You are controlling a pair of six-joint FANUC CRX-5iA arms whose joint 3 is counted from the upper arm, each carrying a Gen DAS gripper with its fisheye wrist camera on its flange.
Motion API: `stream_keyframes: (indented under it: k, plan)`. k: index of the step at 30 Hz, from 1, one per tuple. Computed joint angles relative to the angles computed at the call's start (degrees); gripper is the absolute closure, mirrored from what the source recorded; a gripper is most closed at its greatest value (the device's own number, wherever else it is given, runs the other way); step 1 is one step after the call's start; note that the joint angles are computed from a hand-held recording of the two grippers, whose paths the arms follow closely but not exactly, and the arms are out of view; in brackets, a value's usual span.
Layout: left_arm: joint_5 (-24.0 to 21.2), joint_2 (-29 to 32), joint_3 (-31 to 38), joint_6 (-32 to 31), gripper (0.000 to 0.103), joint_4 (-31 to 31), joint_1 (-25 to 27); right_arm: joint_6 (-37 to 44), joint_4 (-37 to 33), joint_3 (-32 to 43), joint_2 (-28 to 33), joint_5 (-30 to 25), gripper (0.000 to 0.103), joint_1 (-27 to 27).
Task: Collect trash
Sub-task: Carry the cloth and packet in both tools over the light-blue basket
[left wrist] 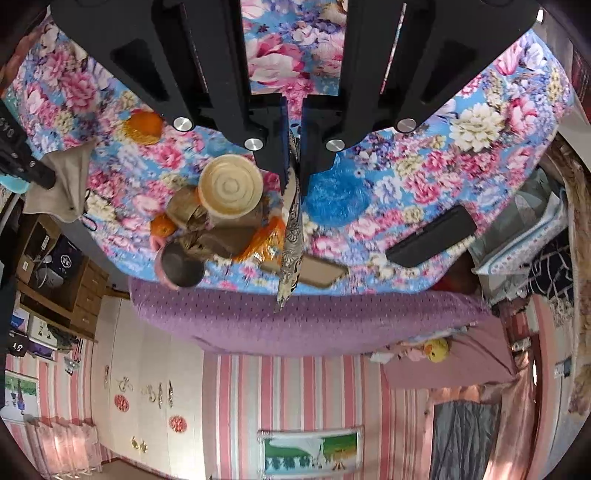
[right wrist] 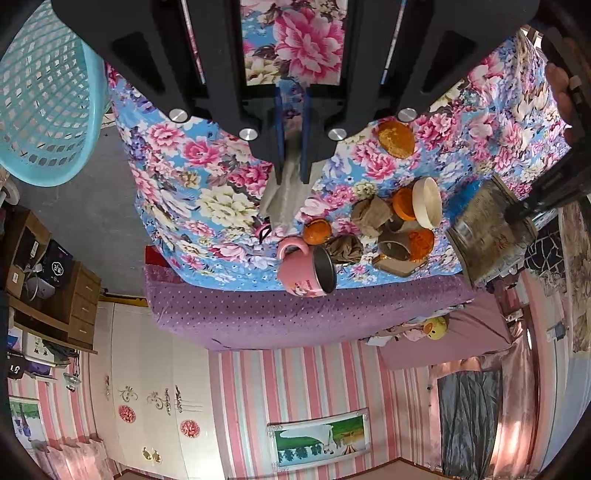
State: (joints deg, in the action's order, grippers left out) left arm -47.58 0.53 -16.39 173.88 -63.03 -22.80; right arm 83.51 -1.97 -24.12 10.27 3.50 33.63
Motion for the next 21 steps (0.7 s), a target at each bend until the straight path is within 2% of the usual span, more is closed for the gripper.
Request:
stream_keyframes:
  k: [3, 7, 14, 21]
  plan:
    - [-2.62, -0.78, 0.35, 0.98, 0.100, -2.03, -2.93, -0.79, 1.16, -0.78, -0.48, 0.71, 0.095, -0.40]
    - [-4.99, -1.40, 1.16, 1.20, 0.100, -2.92, -5.50, -6.11, 6.78, -3.44, -1.62, 3.12, 0.095, -1.54]
    - [-5.32, -1.09, 2.52, 2.14, 0.100, -1.76, -8.11, -13.66, 15.08, -7.81, -3.68, 6.63, 0.095, -5.47]
    - [-5.87, 3.19, 6.51, 1.92, 0.100, -1.22, -12.13, -21.57, 23.95, -11.89, -5.13, 9.85, 0.095, -11.35]
